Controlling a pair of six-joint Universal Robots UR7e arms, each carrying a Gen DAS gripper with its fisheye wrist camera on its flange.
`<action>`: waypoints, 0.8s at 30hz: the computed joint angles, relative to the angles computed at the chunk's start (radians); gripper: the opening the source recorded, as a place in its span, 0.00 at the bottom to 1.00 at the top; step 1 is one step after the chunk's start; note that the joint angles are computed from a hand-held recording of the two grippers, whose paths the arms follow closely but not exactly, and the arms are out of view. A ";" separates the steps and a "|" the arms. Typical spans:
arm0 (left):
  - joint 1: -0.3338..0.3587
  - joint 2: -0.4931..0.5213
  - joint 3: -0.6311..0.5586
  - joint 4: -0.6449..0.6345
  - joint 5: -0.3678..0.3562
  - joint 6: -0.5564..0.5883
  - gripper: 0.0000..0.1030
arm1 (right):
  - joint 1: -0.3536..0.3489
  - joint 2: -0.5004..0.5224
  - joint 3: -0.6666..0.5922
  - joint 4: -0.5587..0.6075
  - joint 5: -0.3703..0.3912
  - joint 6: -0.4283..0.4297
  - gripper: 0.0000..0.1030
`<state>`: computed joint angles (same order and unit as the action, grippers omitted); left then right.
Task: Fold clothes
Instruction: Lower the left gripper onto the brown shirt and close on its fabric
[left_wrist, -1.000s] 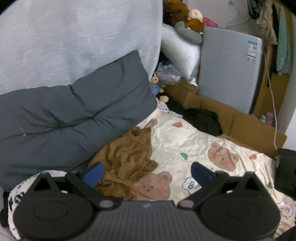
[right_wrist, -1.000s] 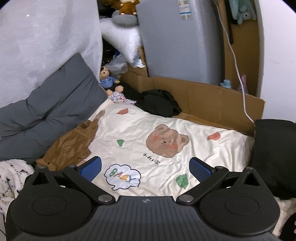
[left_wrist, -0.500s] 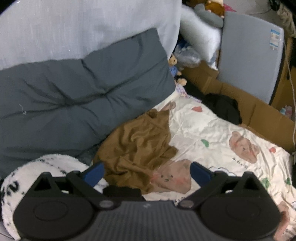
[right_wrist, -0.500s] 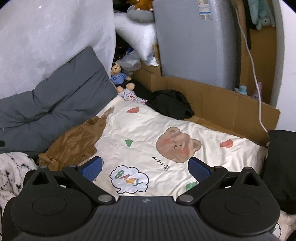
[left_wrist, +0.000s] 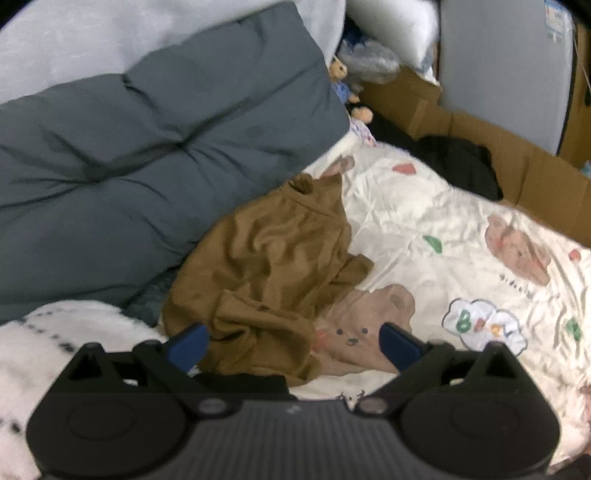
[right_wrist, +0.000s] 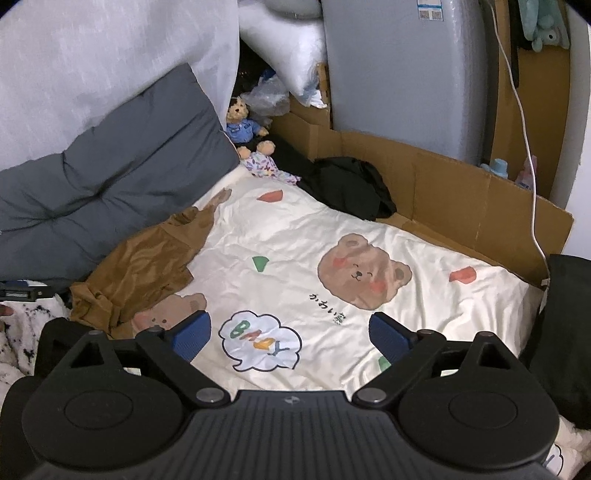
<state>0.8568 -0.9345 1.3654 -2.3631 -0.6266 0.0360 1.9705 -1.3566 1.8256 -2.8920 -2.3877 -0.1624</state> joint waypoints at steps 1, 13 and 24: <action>0.011 0.017 -0.017 0.008 -0.004 0.006 0.97 | -0.001 0.003 -0.003 -0.001 -0.004 0.001 0.93; 0.104 0.143 -0.133 0.145 -0.008 -0.082 0.97 | -0.008 0.029 -0.027 -0.012 -0.036 0.049 0.93; 0.166 0.125 -0.137 0.165 -0.122 -0.198 0.00 | -0.027 0.031 -0.011 0.018 -0.043 0.084 0.93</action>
<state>1.0231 -0.8098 1.2285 -2.1978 -0.7486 -0.1618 1.9432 -1.3258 1.8145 -2.8744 -2.4306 -0.0783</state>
